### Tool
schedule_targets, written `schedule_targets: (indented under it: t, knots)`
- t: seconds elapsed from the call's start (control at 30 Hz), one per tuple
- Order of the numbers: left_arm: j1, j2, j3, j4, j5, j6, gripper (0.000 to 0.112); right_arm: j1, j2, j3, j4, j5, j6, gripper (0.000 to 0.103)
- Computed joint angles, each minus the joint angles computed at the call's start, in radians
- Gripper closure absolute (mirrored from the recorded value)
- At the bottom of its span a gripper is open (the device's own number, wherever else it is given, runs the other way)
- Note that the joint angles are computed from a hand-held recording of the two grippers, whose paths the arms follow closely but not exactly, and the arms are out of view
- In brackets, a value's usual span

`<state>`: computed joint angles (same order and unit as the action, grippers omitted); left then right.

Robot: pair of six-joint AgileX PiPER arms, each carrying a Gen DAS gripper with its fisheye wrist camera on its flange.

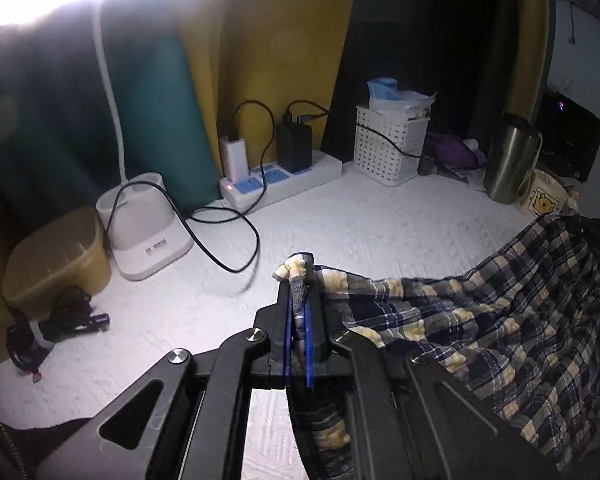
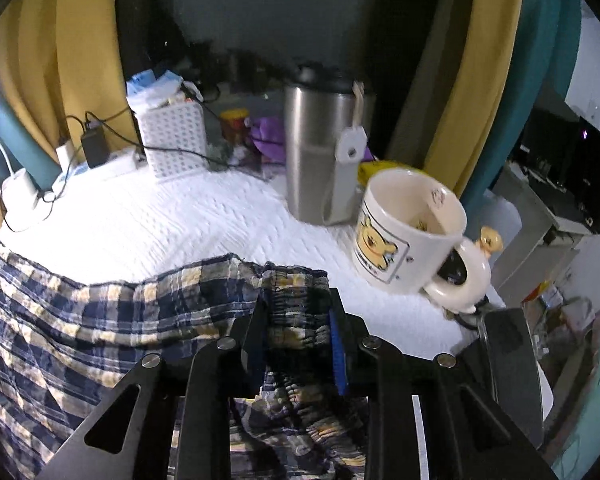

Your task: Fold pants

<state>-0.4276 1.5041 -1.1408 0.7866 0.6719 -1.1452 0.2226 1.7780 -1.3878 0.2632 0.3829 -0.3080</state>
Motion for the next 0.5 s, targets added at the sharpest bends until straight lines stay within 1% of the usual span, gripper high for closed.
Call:
schedule_targets:
  t: [0.03,0.1,0.13,0.2,0.33,0.4,0.5]
  knots:
    - [0.012,-0.011,0.009,-0.013,-0.022,0.008,0.109,0.008,-0.01,0.001,-0.004,-0.005,0.009,0.077]
    - [0.028,-0.026,0.009,-0.003,-0.031,0.016,0.109,0.028,-0.025,-0.008,-0.035,-0.012,0.051,0.077]
    - [0.038,-0.035,0.003,0.005,-0.028,0.026,0.109,0.044,-0.019,-0.029,-0.072,-0.007,0.096,0.077]
    - [0.047,-0.054,-0.006,0.021,-0.01,0.027,0.109,0.063,-0.019,-0.061,-0.096,-0.002,0.128,0.077]
    - [0.107,-0.085,-0.033,0.031,0.015,0.083,0.109,0.095,0.004,-0.145,-0.145,0.012,0.2,0.077]
    - [0.145,-0.089,-0.043,0.015,0.017,0.129,0.109,0.104,0.049,-0.21,-0.148,0.03,0.215,0.077]
    - [0.218,-0.055,-0.055,-0.076,-0.022,0.246,0.109,0.115,0.141,-0.301,-0.183,0.057,0.266,0.077]
